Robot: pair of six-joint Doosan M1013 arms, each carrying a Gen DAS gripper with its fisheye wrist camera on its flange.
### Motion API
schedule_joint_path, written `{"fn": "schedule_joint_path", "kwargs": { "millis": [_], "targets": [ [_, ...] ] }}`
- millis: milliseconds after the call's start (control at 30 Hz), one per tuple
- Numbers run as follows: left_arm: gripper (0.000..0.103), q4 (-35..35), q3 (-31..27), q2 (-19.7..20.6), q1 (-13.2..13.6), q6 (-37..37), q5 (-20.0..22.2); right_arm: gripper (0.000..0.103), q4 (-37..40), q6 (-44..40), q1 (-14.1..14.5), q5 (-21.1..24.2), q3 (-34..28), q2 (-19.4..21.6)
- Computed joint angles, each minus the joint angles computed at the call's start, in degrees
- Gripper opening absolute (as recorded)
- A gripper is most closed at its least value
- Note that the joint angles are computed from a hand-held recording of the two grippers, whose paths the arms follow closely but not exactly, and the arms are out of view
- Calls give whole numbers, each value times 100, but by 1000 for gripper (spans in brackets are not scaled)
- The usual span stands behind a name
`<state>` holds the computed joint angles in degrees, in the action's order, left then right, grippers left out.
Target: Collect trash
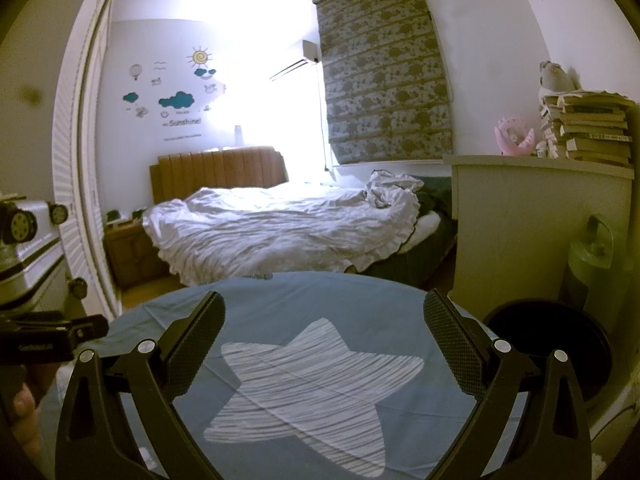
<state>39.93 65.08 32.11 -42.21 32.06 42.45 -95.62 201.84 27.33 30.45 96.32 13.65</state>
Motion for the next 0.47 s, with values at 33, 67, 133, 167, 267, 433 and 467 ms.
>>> {"fn": "schedule_joint_path", "kwargs": {
  "millis": [33, 67, 133, 167, 267, 433, 467],
  "targets": [
    [98, 2, -1, 1, -1, -2, 3, 98, 0, 0, 0, 0, 0, 0],
    [98, 5, -3, 2, -4, -8, 9, 98, 8, -8, 0, 0, -3, 1],
    [98, -4, -5, 3, -6, 0, 9, 98, 9, -9, 1, 2, -3, 2],
    [98, -10, -8, 5, -5, 12, 9, 98, 9, -9, 1, 2, -3, 2],
    [98, -78, -29, 14, 7, 98, 7, 98, 15, -15, 1, 1, -3, 2],
    [98, -107, -34, 17, 10, 120, 1, 98, 2, 1, 1, 2, -3, 1],
    [98, -106, -35, 17, 11, 126, -1, 98, 6, -5, 0, 0, -3, 1]
  ]
}}
